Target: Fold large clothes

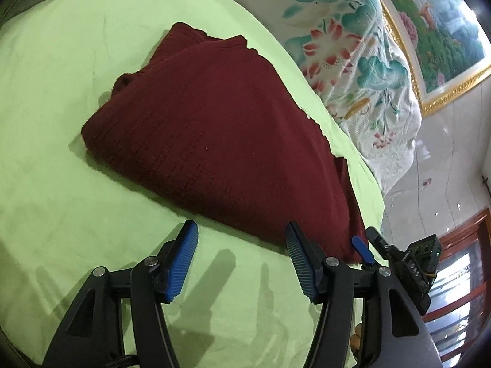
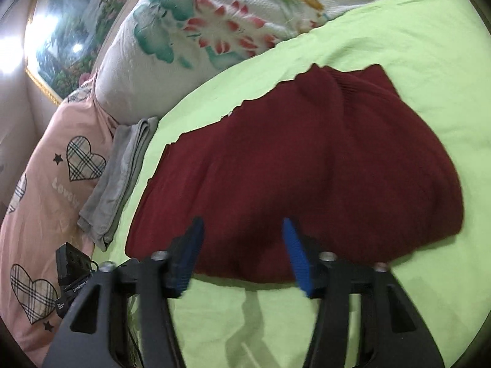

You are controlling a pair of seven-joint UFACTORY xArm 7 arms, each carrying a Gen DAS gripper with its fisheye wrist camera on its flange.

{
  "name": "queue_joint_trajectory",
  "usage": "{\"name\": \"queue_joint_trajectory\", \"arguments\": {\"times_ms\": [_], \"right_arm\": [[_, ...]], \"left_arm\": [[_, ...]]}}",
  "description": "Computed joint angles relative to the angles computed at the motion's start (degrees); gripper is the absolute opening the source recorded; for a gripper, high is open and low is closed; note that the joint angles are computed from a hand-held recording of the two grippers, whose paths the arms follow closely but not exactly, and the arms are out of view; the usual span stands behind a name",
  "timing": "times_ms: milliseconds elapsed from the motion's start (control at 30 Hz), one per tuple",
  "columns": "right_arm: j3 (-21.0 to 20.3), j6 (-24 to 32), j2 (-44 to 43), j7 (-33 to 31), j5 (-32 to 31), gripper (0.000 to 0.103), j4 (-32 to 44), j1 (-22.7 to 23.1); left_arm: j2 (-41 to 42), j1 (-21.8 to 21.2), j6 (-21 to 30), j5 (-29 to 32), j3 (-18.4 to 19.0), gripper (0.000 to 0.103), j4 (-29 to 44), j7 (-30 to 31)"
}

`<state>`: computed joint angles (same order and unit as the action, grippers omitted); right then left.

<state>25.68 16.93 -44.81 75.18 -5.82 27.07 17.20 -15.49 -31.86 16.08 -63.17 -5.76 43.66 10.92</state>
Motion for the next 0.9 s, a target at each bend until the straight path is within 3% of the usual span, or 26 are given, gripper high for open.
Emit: {"name": "queue_joint_trajectory", "arguments": {"times_ms": [100, 200, 433, 533, 633, 700, 767, 900], "right_arm": [[-1.4, -0.8, 4.9, -2.3, -0.5, 0.026, 2.8, -0.5], [-3.1, -2.5, 11.3, -5.4, -1.4, 0.025, 6.7, -1.7], [-2.7, -4.0, 27.4, -8.7, -6.8, 0.025, 18.8, -5.8], [-4.3, -2.9, 32.6, -8.5, -7.9, 0.025, 22.4, -4.2], [-6.1, -2.4, 35.0, -8.5, -9.9, 0.025, 24.4, -2.3], [-8.2, -2.9, 35.3, -10.4, -8.1, 0.025, 24.3, -0.2], [-10.2, -4.4, 35.2, -13.4, -5.2, 0.024, 23.3, 1.8], [-12.6, -7.9, 35.1, -18.7, 0.7, 0.023, 21.3, 4.2]], "left_arm": [[1.4, -0.1, -0.6, -2.6, 0.6, 0.064, 1.1, 1.2], [2.4, 0.6, -1.0, -5.0, 0.6, 0.065, 2.1, 2.2], [4.8, 3.0, -3.4, -9.7, 0.2, 0.065, 4.2, 5.1], [6.3, 4.2, -4.1, -10.6, -0.4, 0.065, 5.6, 5.1], [8.2, 5.5, -6.1, -6.7, -1.7, 0.063, 7.1, 1.8], [9.6, 5.9, -7.4, -4.9, -2.1, 0.053, 8.3, 0.4], [10.9, 5.9, -7.1, -6.5, -2.0, 0.015, 10.1, 2.7], [10.8, 6.1, -8.8, -6.0, -3.4, 0.012, 12.4, 6.4]]}}
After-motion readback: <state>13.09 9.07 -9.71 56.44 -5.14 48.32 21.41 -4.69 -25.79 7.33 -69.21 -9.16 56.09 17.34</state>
